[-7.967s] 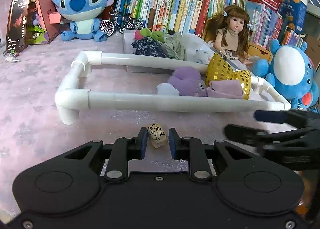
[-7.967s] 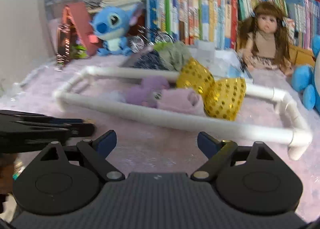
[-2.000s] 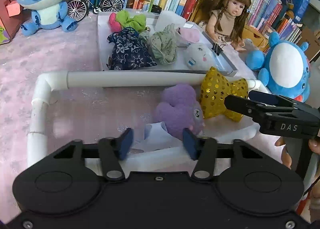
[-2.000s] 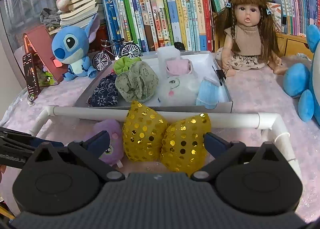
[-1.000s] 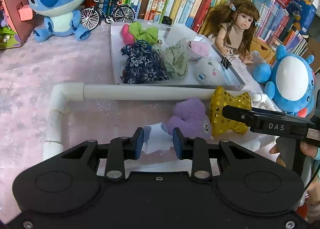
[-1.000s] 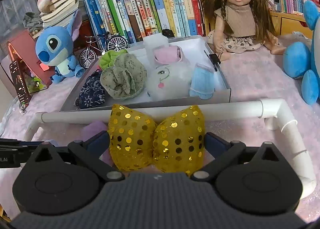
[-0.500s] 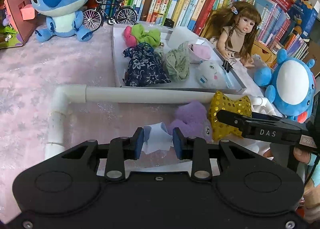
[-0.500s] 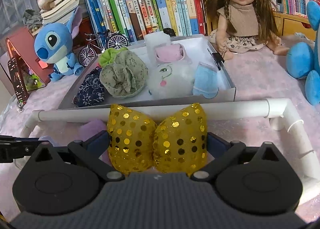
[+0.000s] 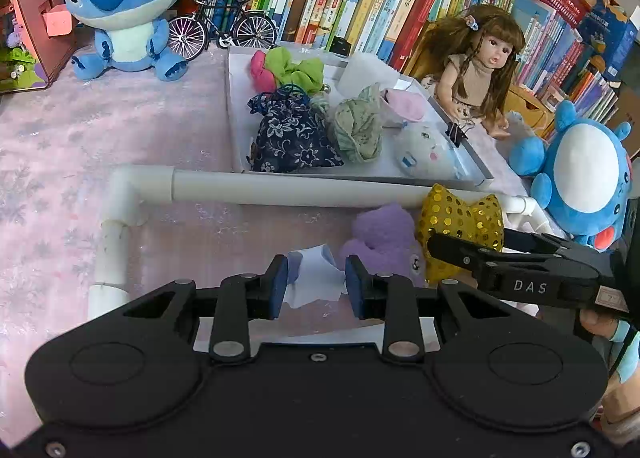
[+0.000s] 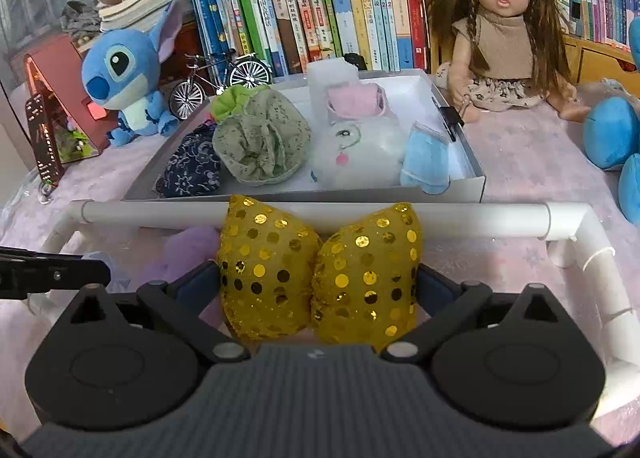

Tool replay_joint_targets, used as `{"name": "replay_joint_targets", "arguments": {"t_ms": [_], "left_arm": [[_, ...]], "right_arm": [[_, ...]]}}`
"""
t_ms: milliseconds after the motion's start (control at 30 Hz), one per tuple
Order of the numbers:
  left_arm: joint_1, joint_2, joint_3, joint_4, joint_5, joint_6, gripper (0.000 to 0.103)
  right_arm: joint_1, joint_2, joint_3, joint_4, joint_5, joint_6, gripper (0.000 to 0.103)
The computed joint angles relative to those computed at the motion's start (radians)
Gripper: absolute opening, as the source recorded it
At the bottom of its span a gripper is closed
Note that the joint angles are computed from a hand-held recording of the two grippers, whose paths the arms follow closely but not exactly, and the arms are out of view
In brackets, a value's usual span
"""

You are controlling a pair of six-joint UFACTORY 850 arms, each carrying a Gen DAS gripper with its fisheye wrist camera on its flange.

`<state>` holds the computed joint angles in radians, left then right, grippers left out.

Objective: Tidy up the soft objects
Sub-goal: 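Carry the tissue with the left gripper to the tray while the right carries the bow there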

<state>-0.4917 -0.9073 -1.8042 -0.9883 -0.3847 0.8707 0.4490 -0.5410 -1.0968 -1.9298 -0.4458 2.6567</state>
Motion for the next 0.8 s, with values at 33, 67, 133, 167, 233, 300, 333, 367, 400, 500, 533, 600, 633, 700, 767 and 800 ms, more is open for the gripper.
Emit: {"name": "replay_joint_targets", "arguments": {"t_ms": [33, 67, 133, 167, 233, 300, 333, 367, 400, 500, 533, 600, 633, 700, 767, 800], "left_arm": [[0.000, 0.000, 0.000, -0.001, 0.000, 0.001, 0.030], [0.000, 0.000, 0.000, -0.003, 0.001, 0.001, 0.030], [0.000, 0.001, 0.000, -0.006, 0.002, 0.004, 0.030], [-0.001, 0.002, 0.001, -0.010, 0.003, 0.008, 0.030], [-0.001, 0.003, 0.003, -0.019, 0.004, 0.017, 0.030], [0.000, 0.004, 0.003, -0.026, 0.005, 0.021, 0.030], [0.000, 0.004, 0.003, -0.027, 0.005, 0.022, 0.030], [0.000, 0.004, 0.003, -0.030, 0.006, 0.024, 0.030], [0.000, 0.005, 0.003, -0.033, 0.008, 0.026, 0.030], [0.000, 0.007, 0.003, -0.040, 0.010, 0.030, 0.030], [0.000, 0.007, 0.003, -0.045, 0.012, 0.034, 0.030], [0.000, 0.009, 0.003, -0.052, 0.015, 0.038, 0.030], [0.000, 0.010, 0.004, -0.059, 0.016, 0.043, 0.030], [0.000, 0.013, 0.008, -0.073, 0.019, 0.054, 0.030], [0.000, 0.014, 0.007, -0.077, 0.021, 0.058, 0.030], [0.000, 0.014, 0.007, -0.079, 0.022, 0.059, 0.030]], "right_arm": [[-0.001, 0.003, 0.005, -0.016, 0.001, 0.022, 0.097], [-0.001, 0.006, 0.009, -0.024, -0.001, 0.038, 0.095], [-0.003, 0.014, 0.020, -0.050, 0.001, 0.079, 0.091], [-0.003, 0.017, 0.025, -0.058, -0.001, 0.095, 0.088], [-0.001, 0.027, 0.036, -0.073, -0.010, 0.127, 0.084], [0.001, 0.039, 0.050, -0.102, -0.018, 0.175, 0.078], [0.002, 0.045, 0.056, -0.110, -0.024, 0.191, 0.077], [0.004, 0.052, 0.063, -0.119, -0.029, 0.207, 0.075], [0.005, 0.059, 0.070, -0.131, -0.035, 0.226, 0.072], [0.007, 0.078, 0.090, -0.169, -0.052, 0.293, 0.067], [0.008, 0.084, 0.096, -0.178, -0.057, 0.310, 0.066], [0.009, 0.098, 0.108, -0.196, -0.067, 0.344, 0.055], [0.012, 0.102, 0.111, -0.182, -0.075, 0.338, 0.043], [0.007, 0.118, 0.127, -0.219, -0.077, 0.393, 0.041], [0.003, 0.126, 0.135, -0.234, -0.080, 0.414, 0.041], [0.005, 0.126, 0.134, -0.214, -0.086, 0.394, 0.040]]}}
